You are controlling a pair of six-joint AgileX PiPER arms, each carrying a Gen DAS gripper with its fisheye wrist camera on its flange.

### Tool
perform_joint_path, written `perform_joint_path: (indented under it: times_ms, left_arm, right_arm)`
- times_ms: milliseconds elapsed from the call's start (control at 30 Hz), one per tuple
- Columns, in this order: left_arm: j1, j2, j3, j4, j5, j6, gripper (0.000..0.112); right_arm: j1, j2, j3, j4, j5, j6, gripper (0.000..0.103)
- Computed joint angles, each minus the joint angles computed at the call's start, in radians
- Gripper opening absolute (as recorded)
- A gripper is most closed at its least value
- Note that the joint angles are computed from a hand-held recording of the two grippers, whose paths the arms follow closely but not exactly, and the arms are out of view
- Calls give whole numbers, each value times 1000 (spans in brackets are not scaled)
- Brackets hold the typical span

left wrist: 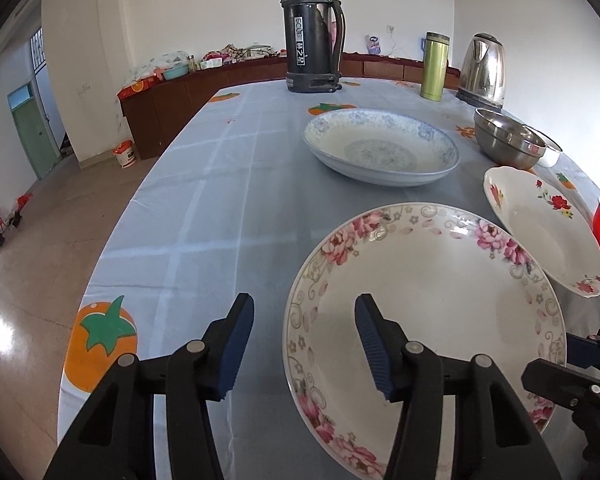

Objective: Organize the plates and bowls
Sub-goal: 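Grasp the rim of the pink-floral plate with the left tool, then lift the pink-floral plate with the left tool toward the blue-patterned plate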

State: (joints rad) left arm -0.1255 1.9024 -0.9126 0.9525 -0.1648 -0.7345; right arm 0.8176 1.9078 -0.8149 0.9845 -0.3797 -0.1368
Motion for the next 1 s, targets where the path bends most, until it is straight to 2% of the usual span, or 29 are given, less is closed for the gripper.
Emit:
perform_joint_path:
  times_ms: [100, 200, 333, 500, 700, 767, 867, 1000]
  left_arm:
    - [0, 6, -12, 69, 9, -69, 54]
    - [4, 9, -17, 127, 7, -125, 53]
    - [9, 19, -34, 302, -2, -292, 40]
    - [-1, 17, -24, 212, -1, -194, 34]
    - [27, 18, -27, 329, -39, -334, 33]
    - [34, 9, -13, 287, -51, -296, 33]
    - [32, -11, 22, 123, -60, -131, 33]
    - [35, -24, 43, 24, -75, -33, 33]
  right_arm:
    - [-7, 18, -25, 39, 15, -51, 39]
    - [-14, 23, -26, 18, 16, -30, 39]
    - [-11, 29, -33, 46, 10, -65, 38]
    - [-14, 32, -38, 59, 16, -82, 38]
    - [-14, 45, -64, 141, 12, -193, 38]
    - [-8, 49, -65, 147, 2, -204, 38]
    - [-6, 47, -51, 86, -4, -145, 38]
    - [-10, 43, -48, 57, 8, -119, 38]
